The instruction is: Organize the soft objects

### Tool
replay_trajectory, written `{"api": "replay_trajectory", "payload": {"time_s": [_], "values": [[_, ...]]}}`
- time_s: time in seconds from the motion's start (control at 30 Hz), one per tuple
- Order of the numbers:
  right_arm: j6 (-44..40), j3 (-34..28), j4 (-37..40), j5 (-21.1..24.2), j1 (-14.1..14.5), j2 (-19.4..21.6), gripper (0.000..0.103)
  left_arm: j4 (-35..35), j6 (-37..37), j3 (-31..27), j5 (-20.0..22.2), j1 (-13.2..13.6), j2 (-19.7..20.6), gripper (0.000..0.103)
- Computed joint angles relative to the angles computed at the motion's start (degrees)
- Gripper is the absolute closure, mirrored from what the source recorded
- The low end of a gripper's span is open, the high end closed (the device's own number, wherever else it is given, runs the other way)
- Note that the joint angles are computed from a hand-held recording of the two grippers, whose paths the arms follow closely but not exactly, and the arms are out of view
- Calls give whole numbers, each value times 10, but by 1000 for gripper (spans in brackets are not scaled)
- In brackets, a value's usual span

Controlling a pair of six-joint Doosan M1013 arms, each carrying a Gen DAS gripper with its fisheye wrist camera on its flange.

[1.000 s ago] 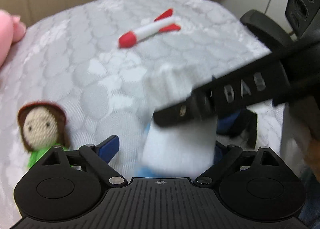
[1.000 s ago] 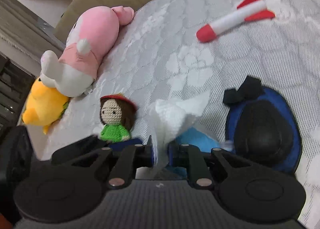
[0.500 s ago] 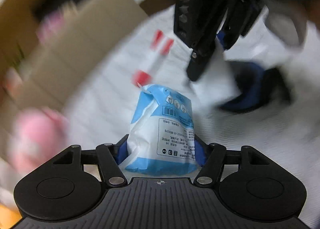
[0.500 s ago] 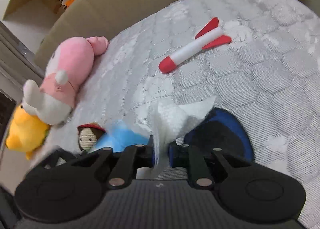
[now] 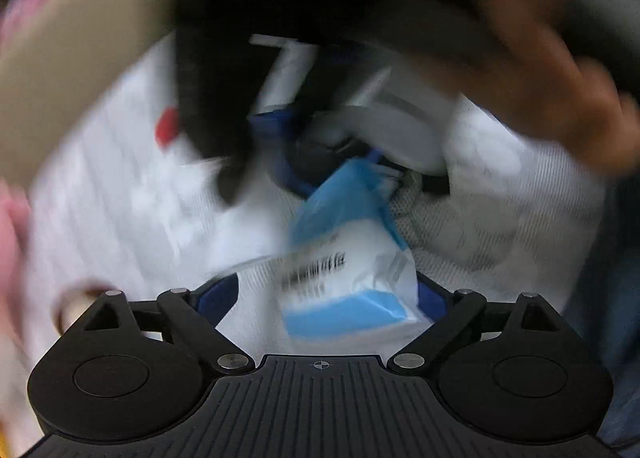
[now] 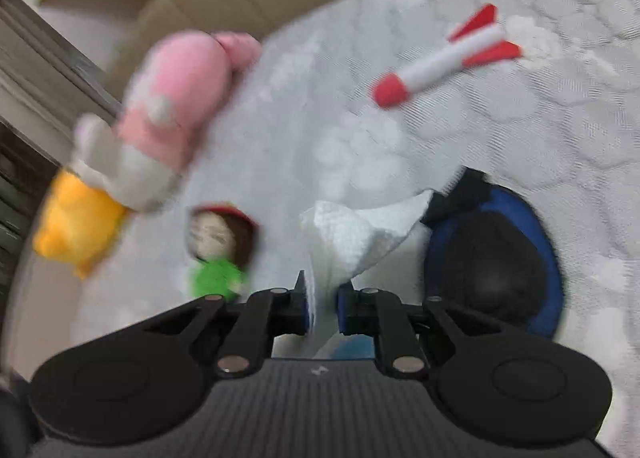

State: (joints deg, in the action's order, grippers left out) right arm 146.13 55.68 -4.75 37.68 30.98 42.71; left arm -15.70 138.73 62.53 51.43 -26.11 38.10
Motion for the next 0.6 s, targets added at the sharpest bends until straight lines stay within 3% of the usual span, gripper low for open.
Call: {"api": "replay_trajectory", "payload": {"time_s": [0.13,0.17,0.3,0.37,0.43,0.5,0.6], "values": [[25,-14,-27,58,4,6,87,-68,-164,-130,215,27,72,5],[29,-14,-32,65,5,6,86,-81,-181,-147,245,31,84,4],[32,-28,-95,125,22,9,86,-67,-193,-157,255,26,95,4],[27,-43,-136,163,32,17,86,-62,-193,-150,239,22,92,4],[24,-59,-177,197,39,25,86,-56,-180,-122,189,19,76,4],[38,-64,-219,214,44,27,86,9,-168,-77,90,8,48,27],[93,-17,-208,136,35,1,86,147,-165,8,-110,-9,5,35]]}}
